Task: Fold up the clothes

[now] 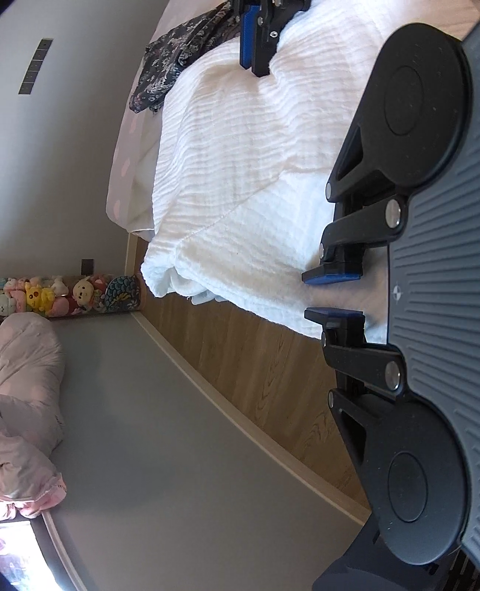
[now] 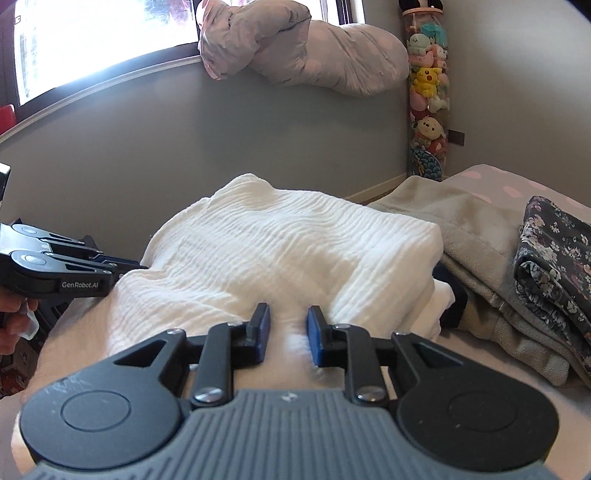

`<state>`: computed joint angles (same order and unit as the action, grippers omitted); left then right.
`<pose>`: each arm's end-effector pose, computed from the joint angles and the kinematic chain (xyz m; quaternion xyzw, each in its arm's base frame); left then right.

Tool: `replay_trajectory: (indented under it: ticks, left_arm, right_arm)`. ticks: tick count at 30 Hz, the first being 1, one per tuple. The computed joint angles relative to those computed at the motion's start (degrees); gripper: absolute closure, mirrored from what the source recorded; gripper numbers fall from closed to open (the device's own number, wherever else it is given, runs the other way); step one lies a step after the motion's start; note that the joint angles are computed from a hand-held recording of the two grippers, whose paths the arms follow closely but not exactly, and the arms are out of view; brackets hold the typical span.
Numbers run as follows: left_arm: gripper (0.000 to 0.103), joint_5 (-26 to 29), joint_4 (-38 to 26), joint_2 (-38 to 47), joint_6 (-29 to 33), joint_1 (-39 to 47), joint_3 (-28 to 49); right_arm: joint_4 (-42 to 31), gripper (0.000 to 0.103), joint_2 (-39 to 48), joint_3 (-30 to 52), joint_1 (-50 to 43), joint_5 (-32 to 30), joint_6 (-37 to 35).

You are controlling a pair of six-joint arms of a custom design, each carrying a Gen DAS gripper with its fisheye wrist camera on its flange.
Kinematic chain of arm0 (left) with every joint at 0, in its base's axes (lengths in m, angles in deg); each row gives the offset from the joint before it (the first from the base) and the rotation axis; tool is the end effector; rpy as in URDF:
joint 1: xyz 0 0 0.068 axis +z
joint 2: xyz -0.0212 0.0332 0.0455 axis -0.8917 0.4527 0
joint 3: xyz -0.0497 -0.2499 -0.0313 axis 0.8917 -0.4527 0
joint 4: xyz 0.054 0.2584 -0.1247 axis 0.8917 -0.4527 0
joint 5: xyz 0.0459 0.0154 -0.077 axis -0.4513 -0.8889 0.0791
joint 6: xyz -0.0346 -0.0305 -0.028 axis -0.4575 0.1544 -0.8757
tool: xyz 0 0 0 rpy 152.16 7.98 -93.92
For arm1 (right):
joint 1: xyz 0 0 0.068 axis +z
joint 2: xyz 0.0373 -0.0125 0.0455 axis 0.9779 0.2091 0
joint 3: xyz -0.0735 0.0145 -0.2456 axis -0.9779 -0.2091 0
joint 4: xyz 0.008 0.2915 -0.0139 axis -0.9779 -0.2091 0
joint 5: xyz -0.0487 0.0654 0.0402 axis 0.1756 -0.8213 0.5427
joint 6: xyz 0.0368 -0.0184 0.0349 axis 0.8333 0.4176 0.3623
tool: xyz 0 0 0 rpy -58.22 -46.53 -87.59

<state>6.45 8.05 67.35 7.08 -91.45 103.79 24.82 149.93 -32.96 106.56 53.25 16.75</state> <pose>0.2215 -0.1043 0.2968 0.0096 0.9247 0.0301 0.3794 0.2559 0.1474 0.2776 -0.2529 0.8478 0.2016 0.4203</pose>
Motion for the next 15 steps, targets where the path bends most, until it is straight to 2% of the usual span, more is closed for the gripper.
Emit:
replay_trajectory:
  ticks: [3,7,12,15]
  left_arm:
    - [0.091,-0.74,-1.82,0.66,-0.74,-0.63,1.92]
    - [0.091,-4.63,-4.22,-1.98,-2.45,-4.07,3.87]
    - [0.091,-9.06,-7.58,-6.60,-2.54,-11.35,5.01]
    - [0.091,-10.58,-10.04,-6.21,-4.67,-13.28,4.47]
  right_arm:
    - [-2.66,0.079,0.69,2.18,0.24,0.50,0.14]
    - [-6.24,0.077,-1.81,4.46,0.11,0.48,1.08]
    - [-9.61,0.076,-10.77,2.03,1.84,-0.15,-1.38]
    - [-10.61,0.076,-13.84,-0.73,5.29,2.89,-2.28]
